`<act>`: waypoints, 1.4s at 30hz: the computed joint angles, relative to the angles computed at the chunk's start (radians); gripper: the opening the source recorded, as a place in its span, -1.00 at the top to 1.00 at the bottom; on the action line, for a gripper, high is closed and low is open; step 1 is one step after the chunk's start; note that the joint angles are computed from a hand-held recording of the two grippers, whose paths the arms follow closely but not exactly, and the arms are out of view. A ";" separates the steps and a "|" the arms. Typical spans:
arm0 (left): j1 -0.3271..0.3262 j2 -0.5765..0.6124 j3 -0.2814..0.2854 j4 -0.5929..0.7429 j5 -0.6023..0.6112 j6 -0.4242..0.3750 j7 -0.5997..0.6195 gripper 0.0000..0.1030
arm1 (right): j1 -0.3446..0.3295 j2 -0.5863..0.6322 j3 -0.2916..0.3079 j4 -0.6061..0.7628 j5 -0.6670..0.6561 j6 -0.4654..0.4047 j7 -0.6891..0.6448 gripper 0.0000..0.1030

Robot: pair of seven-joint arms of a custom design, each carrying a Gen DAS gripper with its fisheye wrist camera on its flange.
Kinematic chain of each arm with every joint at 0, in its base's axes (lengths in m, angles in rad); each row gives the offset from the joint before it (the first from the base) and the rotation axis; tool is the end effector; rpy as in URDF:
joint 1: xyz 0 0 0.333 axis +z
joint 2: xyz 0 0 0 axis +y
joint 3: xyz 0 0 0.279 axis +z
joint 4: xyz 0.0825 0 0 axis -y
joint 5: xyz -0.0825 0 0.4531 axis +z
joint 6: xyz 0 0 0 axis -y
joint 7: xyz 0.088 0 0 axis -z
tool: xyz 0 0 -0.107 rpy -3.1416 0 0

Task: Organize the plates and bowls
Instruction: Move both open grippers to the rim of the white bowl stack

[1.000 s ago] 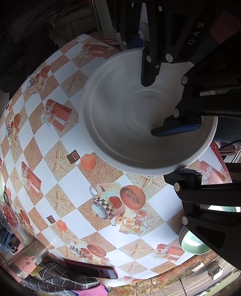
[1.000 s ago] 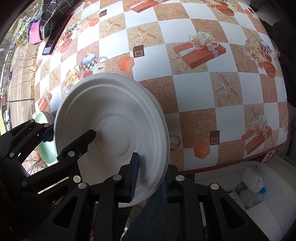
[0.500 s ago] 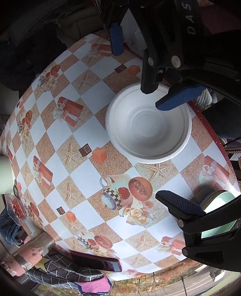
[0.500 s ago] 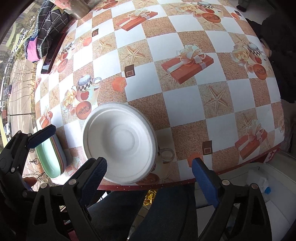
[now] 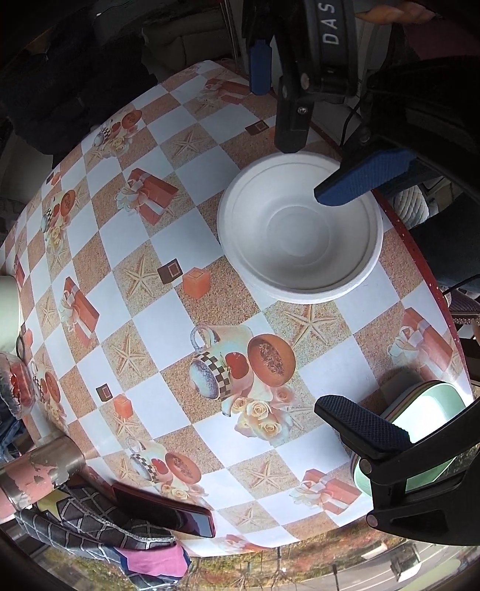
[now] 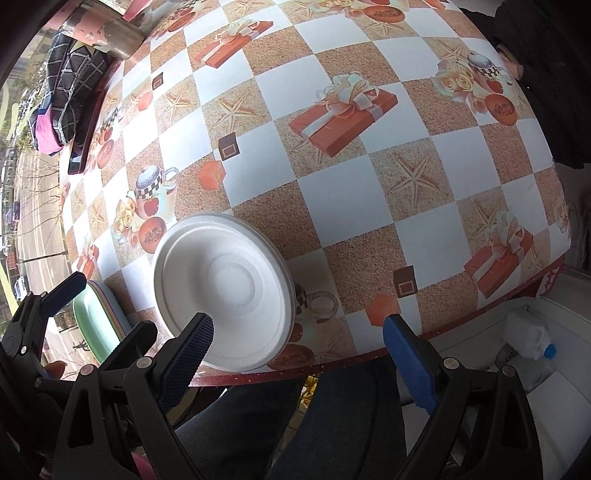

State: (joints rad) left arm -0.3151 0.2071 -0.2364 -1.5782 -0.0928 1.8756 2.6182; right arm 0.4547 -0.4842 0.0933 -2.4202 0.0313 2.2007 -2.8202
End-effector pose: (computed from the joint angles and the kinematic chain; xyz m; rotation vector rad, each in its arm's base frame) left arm 0.5937 -0.3612 0.4790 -0.0042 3.1190 -0.2614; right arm 0.4340 0.2659 0.4523 -0.2982 2.8772 0.1388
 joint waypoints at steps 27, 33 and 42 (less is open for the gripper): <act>-0.002 0.000 0.005 -0.012 0.032 0.027 -0.026 -0.99 | 0.006 0.015 -0.003 -0.007 0.046 0.028 -0.022 -0.82; -0.005 0.002 0.007 -0.016 0.049 0.033 -0.051 -0.99 | 0.016 0.011 -0.004 -0.026 0.059 0.052 -0.006 -0.82; -0.021 0.013 0.007 -0.039 0.104 0.068 -0.093 -0.99 | 0.025 0.022 -0.015 -0.039 0.082 0.042 -0.020 -0.82</act>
